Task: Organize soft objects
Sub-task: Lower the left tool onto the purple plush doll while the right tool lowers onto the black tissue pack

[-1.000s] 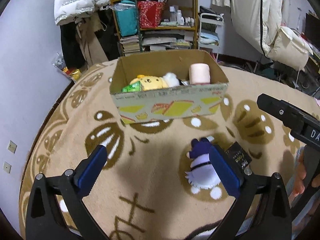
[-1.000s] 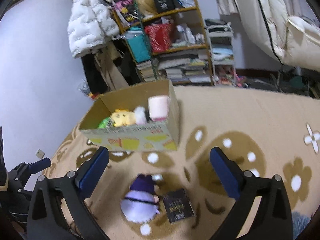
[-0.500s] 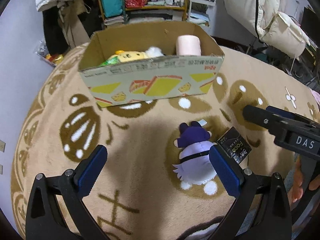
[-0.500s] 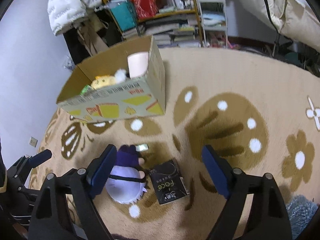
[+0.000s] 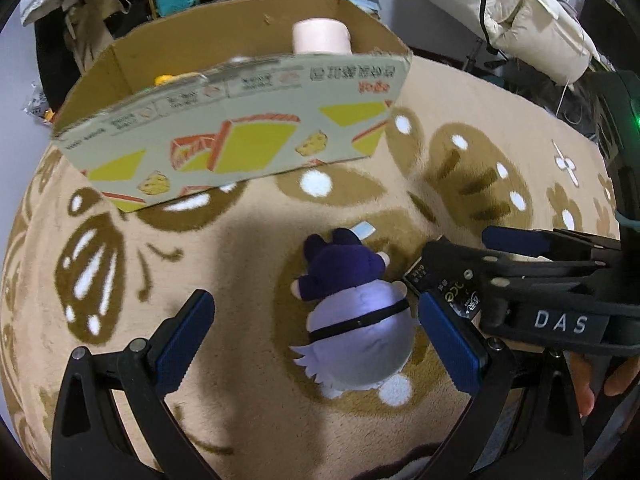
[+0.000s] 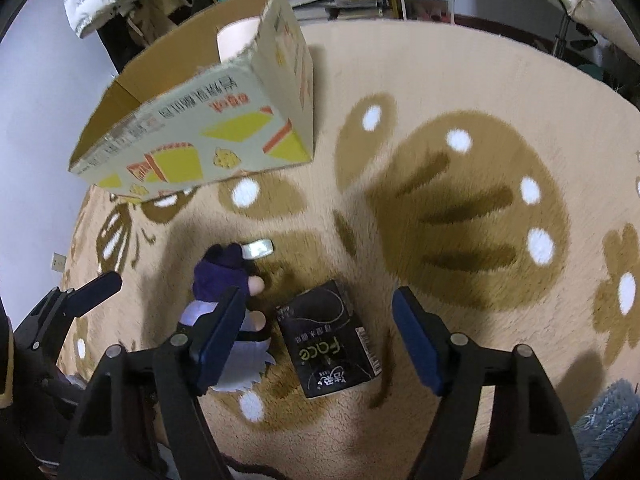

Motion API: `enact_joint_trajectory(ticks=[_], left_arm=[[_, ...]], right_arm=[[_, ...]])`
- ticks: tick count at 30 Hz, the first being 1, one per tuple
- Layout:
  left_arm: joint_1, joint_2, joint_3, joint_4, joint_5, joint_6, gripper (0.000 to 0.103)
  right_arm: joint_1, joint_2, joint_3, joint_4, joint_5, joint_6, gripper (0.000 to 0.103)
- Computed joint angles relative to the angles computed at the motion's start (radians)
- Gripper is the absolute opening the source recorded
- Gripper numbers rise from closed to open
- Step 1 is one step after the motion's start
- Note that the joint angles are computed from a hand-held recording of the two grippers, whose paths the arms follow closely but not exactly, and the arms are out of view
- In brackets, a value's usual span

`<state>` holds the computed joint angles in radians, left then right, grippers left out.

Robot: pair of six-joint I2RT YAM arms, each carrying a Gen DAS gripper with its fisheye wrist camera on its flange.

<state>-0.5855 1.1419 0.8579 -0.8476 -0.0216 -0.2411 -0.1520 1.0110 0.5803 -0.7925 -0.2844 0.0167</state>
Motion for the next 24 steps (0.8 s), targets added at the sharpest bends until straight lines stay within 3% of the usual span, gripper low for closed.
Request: enact_joint_trajectory(ticks=[24], left_arm=[[-0.107, 0.122, -0.097, 0.114, -0.016, -0.06, 0.101]], right_arm=[[0.061, 0.133, -0.017, 0.042, 0.04, 0.027, 0.079]])
